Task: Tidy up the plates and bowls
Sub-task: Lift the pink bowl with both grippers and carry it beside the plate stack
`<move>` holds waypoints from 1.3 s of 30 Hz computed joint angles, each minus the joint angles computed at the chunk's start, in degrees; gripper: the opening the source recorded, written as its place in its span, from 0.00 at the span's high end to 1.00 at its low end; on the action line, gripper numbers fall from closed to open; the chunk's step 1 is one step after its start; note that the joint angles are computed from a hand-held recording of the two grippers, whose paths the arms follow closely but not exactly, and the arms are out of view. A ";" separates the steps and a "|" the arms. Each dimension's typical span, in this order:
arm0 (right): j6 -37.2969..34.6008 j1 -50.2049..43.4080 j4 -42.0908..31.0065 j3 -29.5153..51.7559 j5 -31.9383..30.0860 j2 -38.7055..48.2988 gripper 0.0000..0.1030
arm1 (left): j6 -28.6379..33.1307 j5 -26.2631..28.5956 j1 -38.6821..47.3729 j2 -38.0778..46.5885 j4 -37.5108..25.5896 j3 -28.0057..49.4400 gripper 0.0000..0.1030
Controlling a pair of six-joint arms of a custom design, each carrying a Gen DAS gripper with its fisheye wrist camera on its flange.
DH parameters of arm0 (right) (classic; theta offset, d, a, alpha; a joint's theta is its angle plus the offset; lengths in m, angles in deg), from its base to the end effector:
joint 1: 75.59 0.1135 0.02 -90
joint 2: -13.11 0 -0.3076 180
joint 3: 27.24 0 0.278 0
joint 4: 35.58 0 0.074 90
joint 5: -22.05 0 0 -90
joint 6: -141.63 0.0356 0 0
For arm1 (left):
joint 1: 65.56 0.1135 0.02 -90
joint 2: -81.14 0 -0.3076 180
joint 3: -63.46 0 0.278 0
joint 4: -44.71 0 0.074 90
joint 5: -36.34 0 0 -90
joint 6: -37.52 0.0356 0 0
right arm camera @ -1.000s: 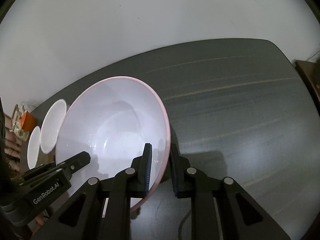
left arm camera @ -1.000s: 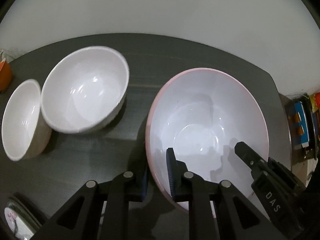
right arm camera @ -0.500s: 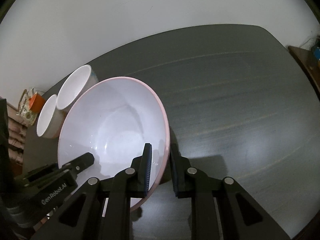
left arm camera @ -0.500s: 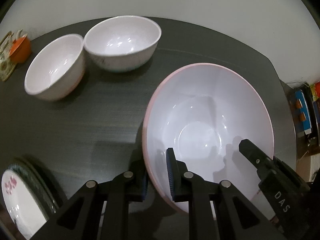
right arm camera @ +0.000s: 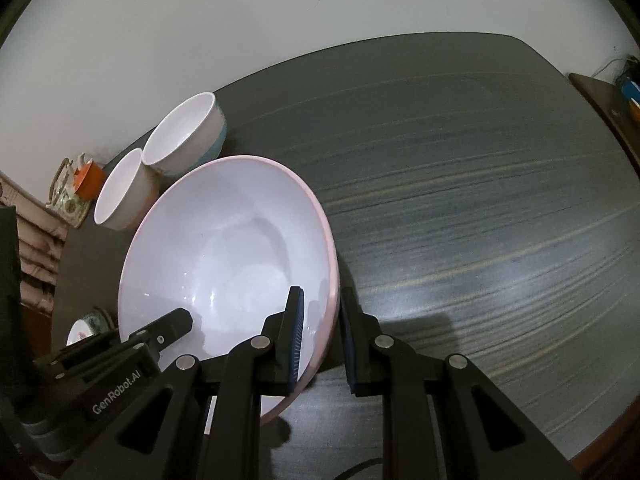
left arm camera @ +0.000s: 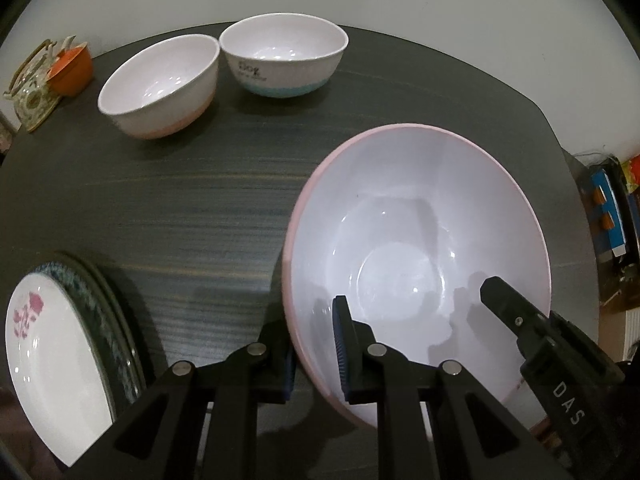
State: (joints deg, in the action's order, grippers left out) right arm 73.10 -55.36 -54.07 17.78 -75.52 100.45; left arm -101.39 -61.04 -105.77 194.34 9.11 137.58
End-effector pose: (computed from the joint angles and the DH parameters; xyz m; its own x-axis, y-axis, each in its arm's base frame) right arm 0.2466 0.0959 0.1382 -0.9098 0.0514 -0.4118 -0.0753 0.9554 0.2855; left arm 0.2976 -0.2456 0.1156 -0.9471 -0.1781 -0.2670 -0.1514 0.9814 -0.1177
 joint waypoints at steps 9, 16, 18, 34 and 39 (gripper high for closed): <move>-0.91 0.76 1.21 -0.65 -0.62 1.00 0.83 | -2.74 -0.91 -1.50 -0.64 -0.19 -1.34 0.84; -2.25 0.80 0.77 -0.22 -1.71 1.42 0.83 | -4.76 -0.80 -1.97 0.68 -1.46 1.14 0.84; -2.19 1.11 0.73 -0.38 -1.87 1.32 0.83 | -4.29 -0.99 -1.63 0.08 -1.49 0.74 0.84; -1.90 4.76 2.59 -2.30 -0.01 0.93 0.83 | -5.06 -0.71 -1.34 1.68 0.43 0.17 0.84; -2.29 4.54 1.87 -1.79 -0.41 1.04 0.83 | -4.62 -0.21 -0.91 2.50 1.67 0.05 0.84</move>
